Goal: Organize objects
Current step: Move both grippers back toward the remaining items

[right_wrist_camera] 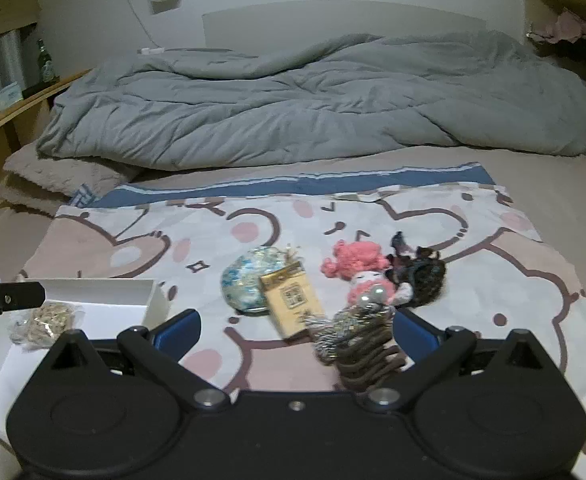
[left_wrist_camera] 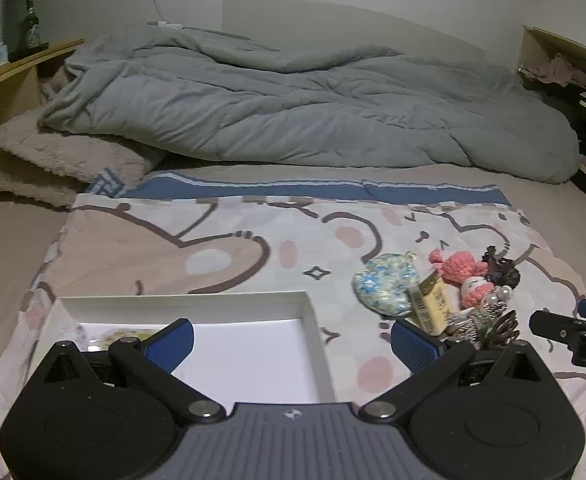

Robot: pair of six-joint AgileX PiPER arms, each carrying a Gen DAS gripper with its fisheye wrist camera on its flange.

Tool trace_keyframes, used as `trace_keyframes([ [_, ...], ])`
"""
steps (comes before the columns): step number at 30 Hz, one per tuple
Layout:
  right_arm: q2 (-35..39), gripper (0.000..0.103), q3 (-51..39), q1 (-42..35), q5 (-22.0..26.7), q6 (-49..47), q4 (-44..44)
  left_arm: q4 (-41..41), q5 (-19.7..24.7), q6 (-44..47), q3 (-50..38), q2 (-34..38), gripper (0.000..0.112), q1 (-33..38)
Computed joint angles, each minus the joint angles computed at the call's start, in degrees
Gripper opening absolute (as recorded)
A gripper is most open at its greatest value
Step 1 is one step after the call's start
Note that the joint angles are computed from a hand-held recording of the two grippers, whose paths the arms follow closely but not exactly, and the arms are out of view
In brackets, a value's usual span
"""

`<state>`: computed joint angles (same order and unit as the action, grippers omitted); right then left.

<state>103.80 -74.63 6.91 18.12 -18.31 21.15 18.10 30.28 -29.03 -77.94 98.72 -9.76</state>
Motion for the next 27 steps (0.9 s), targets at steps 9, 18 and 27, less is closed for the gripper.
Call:
trace_keyframes([
  [9, 2.76, 0.103, -2.39, -3.76, 1.09, -7.09, 5.03, 0.95, 1.08, -2.62, -6.18, 6.12, 0.103, -3.66],
  [18, 7.28, 0.103, -4.26, -7.56, -0.23, -17.58, 13.46, -2.40, -0.09, -3.02, -11.10, 11.52, 0.103, -5.37],
  [27, 11.64, 0.103, -4.57, -9.48, -1.93, -34.22, 24.26, -2.70, -3.75, -3.85, -14.29, 15.48, 0.103, -7.82],
])
